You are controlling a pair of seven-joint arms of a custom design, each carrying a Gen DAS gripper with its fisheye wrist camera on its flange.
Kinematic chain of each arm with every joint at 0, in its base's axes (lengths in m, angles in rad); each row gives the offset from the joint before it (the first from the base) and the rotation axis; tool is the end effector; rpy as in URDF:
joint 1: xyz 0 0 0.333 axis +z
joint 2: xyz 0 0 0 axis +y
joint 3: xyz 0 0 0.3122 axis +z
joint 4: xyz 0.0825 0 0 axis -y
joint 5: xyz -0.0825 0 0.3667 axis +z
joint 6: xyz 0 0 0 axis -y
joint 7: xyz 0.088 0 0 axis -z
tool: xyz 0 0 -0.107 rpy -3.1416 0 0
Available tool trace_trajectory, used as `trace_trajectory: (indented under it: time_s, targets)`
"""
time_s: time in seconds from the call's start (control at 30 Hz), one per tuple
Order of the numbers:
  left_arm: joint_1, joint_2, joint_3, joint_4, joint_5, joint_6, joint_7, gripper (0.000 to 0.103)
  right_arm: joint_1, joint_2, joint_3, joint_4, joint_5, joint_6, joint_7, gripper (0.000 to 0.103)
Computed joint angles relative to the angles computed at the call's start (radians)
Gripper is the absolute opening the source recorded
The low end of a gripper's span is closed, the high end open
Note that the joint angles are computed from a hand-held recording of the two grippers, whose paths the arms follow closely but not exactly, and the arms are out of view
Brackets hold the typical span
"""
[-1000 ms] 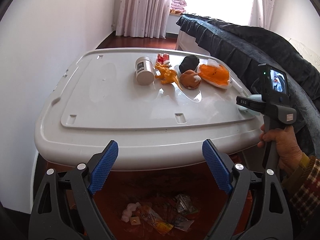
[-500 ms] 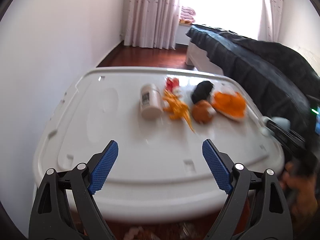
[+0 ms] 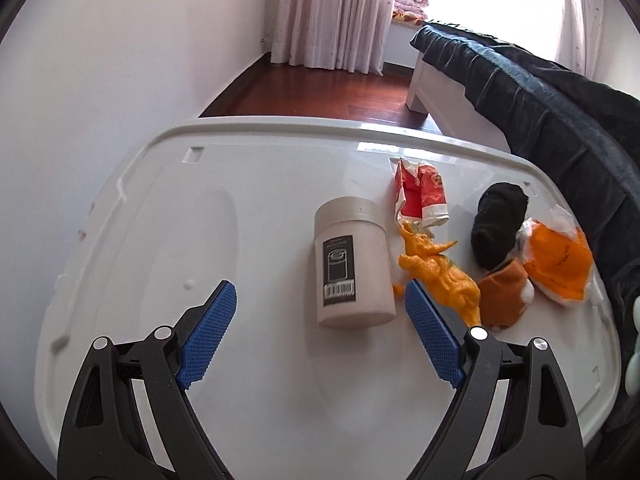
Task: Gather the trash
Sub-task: 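Grasp the white jar with the left gripper while the right gripper holds the cup, then lower the jar and cup over the red bin and open both grippers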
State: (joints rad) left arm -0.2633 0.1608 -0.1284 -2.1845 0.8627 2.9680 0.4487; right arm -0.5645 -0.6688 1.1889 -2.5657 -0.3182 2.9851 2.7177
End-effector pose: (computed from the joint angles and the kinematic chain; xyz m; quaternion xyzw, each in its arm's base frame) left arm 0.5063 -0.2632 0.3796 -0.6420 0.6879 -0.2770 0.1945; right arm 0.3495 0.3072 0.4183 -0.6045 0.6553 -0.3372 0.3025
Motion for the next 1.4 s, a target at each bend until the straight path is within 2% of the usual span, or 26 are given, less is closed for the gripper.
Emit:
trace_trajectory:
  time_s: [0.13, 0.2, 0.27, 0.3, 0.37, 0.57, 0.7, 0.87, 1.0, 1.1, 1.2, 1.4]
  targets:
    - [-0.015, 0.073, 0.001, 0.079, -0.018, -0.048, 0.028, 0.078, 0.001, 0.001, -0.002, 0.003, 0.0, 0.007, -0.001, 0.025]
    - [-0.01, 0.089, -0.011, 0.093, -0.062, -0.061, 0.081, 0.068, 0.004, 0.002, -0.007, 0.003, 0.004, 0.013, 0.0, 0.025]
    - [0.002, 0.116, -0.031, 0.121, -0.131, -0.081, 0.169, 0.05, 0.007, -0.003, -0.007, 0.004, 0.005, 0.013, -0.001, 0.025]
    - [0.006, 0.126, -0.038, 0.13, -0.161, -0.088, 0.205, 0.047, 0.009, -0.004, -0.009, 0.003, 0.005, 0.016, -0.003, 0.025]
    - [-0.034, 0.131, 0.006, 0.136, -0.114, -0.081, 0.166, 0.047, 0.009, -0.008, -0.006, 0.009, 0.005, 0.012, -0.007, 0.025]
    - [-0.055, 0.072, 0.05, 0.053, -0.027, -0.03, 0.054, 0.046, 0.01, -0.019, -0.003, 0.012, 0.011, 0.018, -0.014, 0.025]
    - [-0.043, -0.007, 0.046, -0.026, 0.045, -0.016, -0.015, 0.046, 0.02, -0.023, -0.007, 0.015, 0.02, 0.025, -0.02, 0.025]
    - [0.005, -0.143, -0.005, -0.144, 0.106, 0.004, -0.066, 0.046, 0.062, -0.042, -0.029, 0.029, 0.028, 0.012, -0.039, 0.025]
    - [0.042, -0.326, -0.054, -0.299, 0.056, 0.013, -0.038, 0.046, 0.147, -0.055, -0.07, 0.034, 0.04, -0.02, -0.048, 0.025]
    - [0.034, -0.435, -0.077, -0.394, -0.027, 0.009, 0.011, 0.046, 0.251, -0.036, -0.113, 0.016, 0.058, -0.051, -0.037, 0.025]
    - [-0.007, -0.566, -0.084, -0.517, -0.124, -0.001, 0.06, 0.046, 0.351, -0.007, -0.136, -0.003, 0.06, -0.1, -0.011, 0.025]
    - [-0.064, -0.687, -0.118, -0.661, -0.262, -0.037, 0.124, 0.046, 0.523, 0.13, -0.154, -0.051, 0.085, -0.16, 0.068, 0.025]
